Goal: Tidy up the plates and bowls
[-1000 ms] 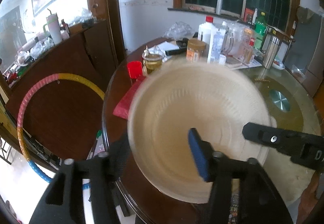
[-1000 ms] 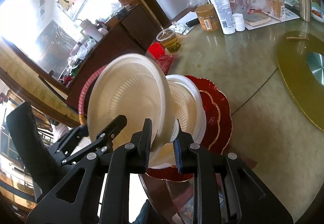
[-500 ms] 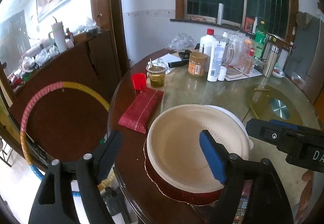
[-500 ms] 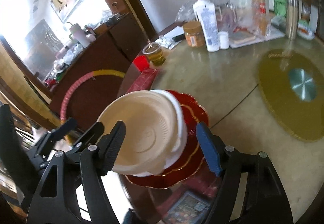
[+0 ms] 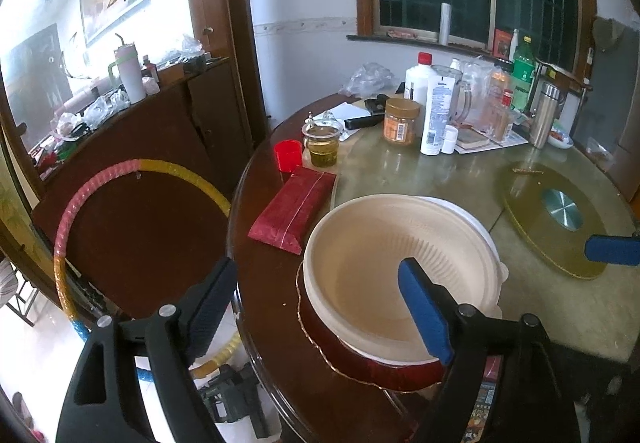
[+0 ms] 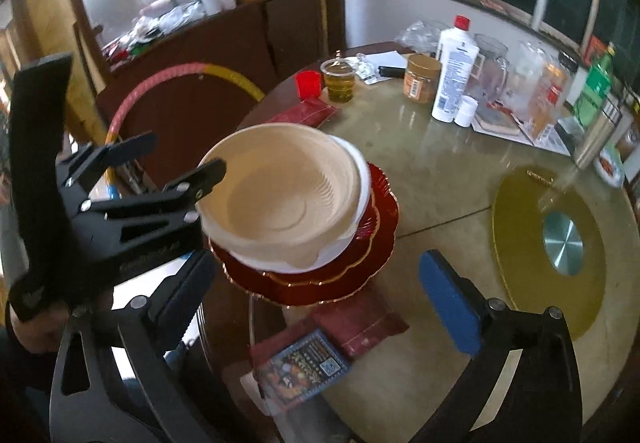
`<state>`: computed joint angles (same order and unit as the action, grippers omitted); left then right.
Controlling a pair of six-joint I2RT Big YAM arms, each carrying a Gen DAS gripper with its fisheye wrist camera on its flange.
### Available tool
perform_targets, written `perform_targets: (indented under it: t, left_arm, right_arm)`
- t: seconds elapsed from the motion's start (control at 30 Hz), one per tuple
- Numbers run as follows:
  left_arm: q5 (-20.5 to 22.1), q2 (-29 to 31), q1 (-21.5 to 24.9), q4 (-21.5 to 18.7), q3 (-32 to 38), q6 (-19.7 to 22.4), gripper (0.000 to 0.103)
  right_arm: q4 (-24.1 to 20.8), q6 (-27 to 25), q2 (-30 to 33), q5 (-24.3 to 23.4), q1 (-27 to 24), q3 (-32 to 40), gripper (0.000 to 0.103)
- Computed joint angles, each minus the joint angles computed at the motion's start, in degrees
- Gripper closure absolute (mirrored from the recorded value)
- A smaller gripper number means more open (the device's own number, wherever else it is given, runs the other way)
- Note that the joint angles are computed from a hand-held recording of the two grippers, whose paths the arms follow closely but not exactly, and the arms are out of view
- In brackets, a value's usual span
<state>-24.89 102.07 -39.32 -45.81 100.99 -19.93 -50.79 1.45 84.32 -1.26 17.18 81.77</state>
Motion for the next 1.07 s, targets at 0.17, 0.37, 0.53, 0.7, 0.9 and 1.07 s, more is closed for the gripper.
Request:
perform_targets:
  t: [0.17, 0.37, 0.53, 0.7, 0.9, 1.07]
  left_arm:
    - [-1.9, -0.7, -0.5, 0.6, -1.0, -0.1, 0.02]
    - [1.0, -0.6, -0.2, -0.4, -0.8, -1.1, 0.019]
    - [0.7, 0.3, -0.5, -2.8, 0.4, -1.1, 0.019]
    - [3.7, -0.1, -0.2, -1.8, -0.3, -0.5, 0.0]
    - [2.4, 0.0, -0.6, -0.3, -0.7, 0.8, 0.0]
    - [2.6, 0.9, -0.6, -2.0, 0.5, 0.1, 0.0]
  right_arm:
    - [-1.0, -1.8, -0.1, 2.5, 1.2, -0.6, 0.0]
    - [-1.1, -3.3, -0.4, 4.2, 2.5, -1.5, 0.0]
    - [-1.1, -4.4, -0.4, 5.2, 3.1, -1.9, 0.0]
    - [-0.7, -5.2, -0.3, 6.0, 3.3, -2.2, 0.0]
    - [-0.3, -5.2, -0.2, 6.3, 3.2, -2.3, 0.0]
    - [-0.4, -5.4, -0.2, 6.1, 3.2, -2.2, 0.0]
